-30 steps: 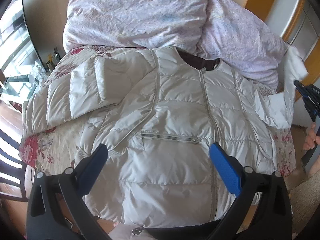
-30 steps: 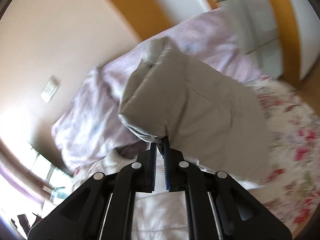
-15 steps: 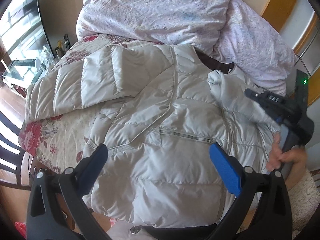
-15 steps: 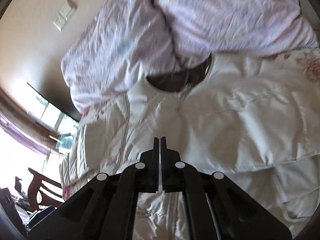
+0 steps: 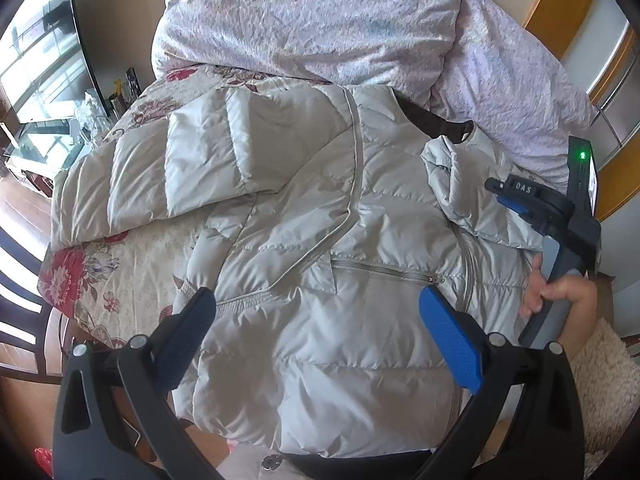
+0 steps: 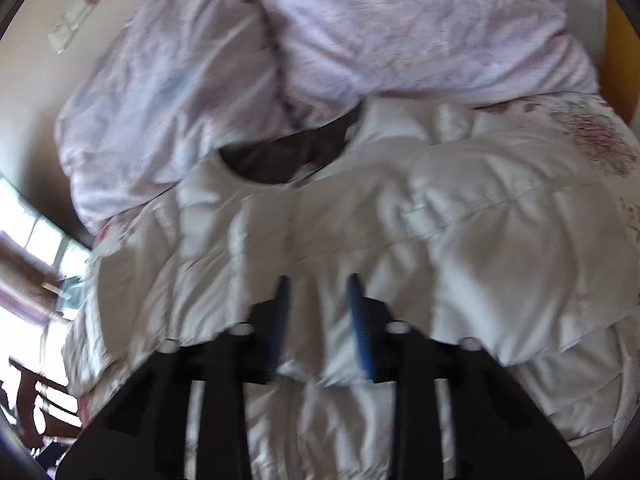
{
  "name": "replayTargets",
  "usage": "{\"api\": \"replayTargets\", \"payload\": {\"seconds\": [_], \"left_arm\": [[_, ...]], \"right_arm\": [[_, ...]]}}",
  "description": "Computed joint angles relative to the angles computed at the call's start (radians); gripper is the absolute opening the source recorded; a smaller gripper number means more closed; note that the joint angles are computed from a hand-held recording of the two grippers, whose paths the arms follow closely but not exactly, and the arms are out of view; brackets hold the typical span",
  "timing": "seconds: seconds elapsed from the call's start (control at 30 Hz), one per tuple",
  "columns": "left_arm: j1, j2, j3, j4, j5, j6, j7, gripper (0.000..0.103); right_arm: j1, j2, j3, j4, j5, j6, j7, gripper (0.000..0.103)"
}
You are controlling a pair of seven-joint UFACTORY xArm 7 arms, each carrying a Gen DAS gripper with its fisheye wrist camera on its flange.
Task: Fold large clothes
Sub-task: 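Lay the held sleeve across the jacket front with the right gripper, then grasp the other sleeve with the left gripper and lift it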
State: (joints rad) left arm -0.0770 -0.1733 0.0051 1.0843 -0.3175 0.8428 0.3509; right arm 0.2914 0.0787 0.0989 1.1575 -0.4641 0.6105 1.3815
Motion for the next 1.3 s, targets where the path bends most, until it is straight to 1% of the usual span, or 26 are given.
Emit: {"api": "replayTargets", "payload": {"seconds": [0.03, 0.13, 0.3, 0.5, 0.73, 0.83, 0.9, 0.93, 1.03, 1.07, 1.17, 1.3], "left_arm": [[0.0, 0.004, 0.001, 0.003, -0.001, 0.002, 0.002, 0.1], [0.001, 0.014, 0.001, 0.01, -0.004, 0.003, 0.01, 0.1], [0.001, 0.023, -0.002, 0.013, -0.004, 0.001, 0.026, 0.1], [0.006, 0.032, -0.004, 0.017, 0.006, 0.005, 0.016, 0.1], [0.016, 0.057, -0.005, 0.03, 0.024, 0.002, -0.009, 0.1], [0.031, 0.089, 0.001, 0.053, 0.034, 0.009, -0.041, 0.1], [0.045, 0.109, 0.006, 0.064, 0.045, 0.004, -0.063, 0.1], [0.052, 0.12, 0.008, 0.071, 0.053, 0.001, -0.074, 0.1], [0.074, 0.165, 0.014, 0.102, 0.075, 0.005, -0.105, 0.1], [0.082, 0.178, 0.016, 0.111, 0.083, 0.004, -0.114, 0.1], [0.112, 0.238, 0.027, 0.157, 0.098, 0.014, -0.155, 0.1], [0.168, 0.347, 0.043, 0.264, 0.066, 0.069, -0.229, 0.1]], "right_arm": [[-0.002, 0.013, 0.0, 0.012, 0.009, 0.02, -0.015, 0.04], [-0.004, 0.085, 0.004, 0.075, 0.097, 0.085, -0.124, 0.04], [0.033, 0.143, -0.008, 0.147, 0.098, 0.151, -0.196, 0.04], [0.055, 0.18, -0.019, 0.196, 0.122, 0.217, -0.251, 0.041], [0.093, 0.25, -0.03, 0.301, 0.102, 0.354, -0.285, 0.041], [0.088, 0.255, -0.032, 0.318, 0.132, 0.373, -0.292, 0.041], [0.071, 0.237, -0.027, 0.303, 0.19, 0.343, -0.284, 0.041], [0.07, 0.238, -0.024, 0.305, 0.202, 0.335, -0.288, 0.041], [0.095, 0.3, -0.023, 0.386, 0.159, 0.424, -0.358, 0.041], [0.099, 0.308, -0.026, 0.397, 0.158, 0.432, -0.37, 0.041], [0.085, 0.296, -0.029, 0.37, 0.197, 0.394, -0.375, 0.041], [0.082, 0.291, -0.036, 0.354, 0.192, 0.372, -0.393, 0.041]]}}
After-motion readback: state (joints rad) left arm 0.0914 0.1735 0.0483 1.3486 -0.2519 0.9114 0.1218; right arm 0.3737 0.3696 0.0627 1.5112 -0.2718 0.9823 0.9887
